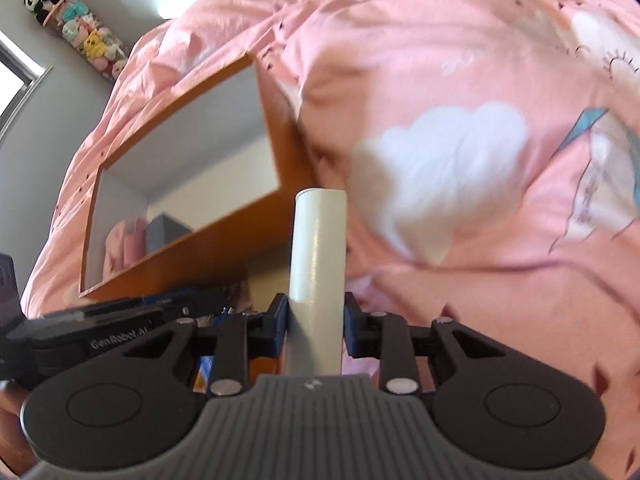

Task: Organize objects
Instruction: 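Grasp the white glasses case with the right tool while the left tool grasps the tan cardboard box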

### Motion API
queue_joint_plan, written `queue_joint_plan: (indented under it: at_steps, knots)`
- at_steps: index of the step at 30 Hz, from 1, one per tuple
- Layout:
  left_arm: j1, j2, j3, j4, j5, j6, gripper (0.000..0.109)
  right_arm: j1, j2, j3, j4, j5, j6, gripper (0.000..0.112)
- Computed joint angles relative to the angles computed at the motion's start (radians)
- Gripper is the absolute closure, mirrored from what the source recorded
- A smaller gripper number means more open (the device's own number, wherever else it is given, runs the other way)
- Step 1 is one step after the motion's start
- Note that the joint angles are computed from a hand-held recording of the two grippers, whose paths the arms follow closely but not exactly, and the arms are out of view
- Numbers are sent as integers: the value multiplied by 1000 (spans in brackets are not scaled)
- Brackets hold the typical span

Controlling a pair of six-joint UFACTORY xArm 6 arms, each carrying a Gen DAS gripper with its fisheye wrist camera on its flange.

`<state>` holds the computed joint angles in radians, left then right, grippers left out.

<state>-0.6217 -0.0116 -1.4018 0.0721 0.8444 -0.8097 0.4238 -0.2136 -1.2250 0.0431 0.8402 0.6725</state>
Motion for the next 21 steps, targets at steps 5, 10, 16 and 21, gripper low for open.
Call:
queue_joint_plan:
  at_steps: [5, 10, 16, 21]
  knots:
    - [10, 33, 26, -52, -55, -43, 51, -40, 32, 0, 30, -29, -5, 82]
    - [7, 60, 25, -61, -84, -59, 42, -53, 36, 36, 65, -50, -20, 82]
    - [-46, 142, -125, 94, 74, -110, 30, -62, 30, 57, 80, -56, -41, 82]
    - [-74, 231, -259, 138, 194, -91, 27, -74, 42, 63, 114, -69, -77, 82]
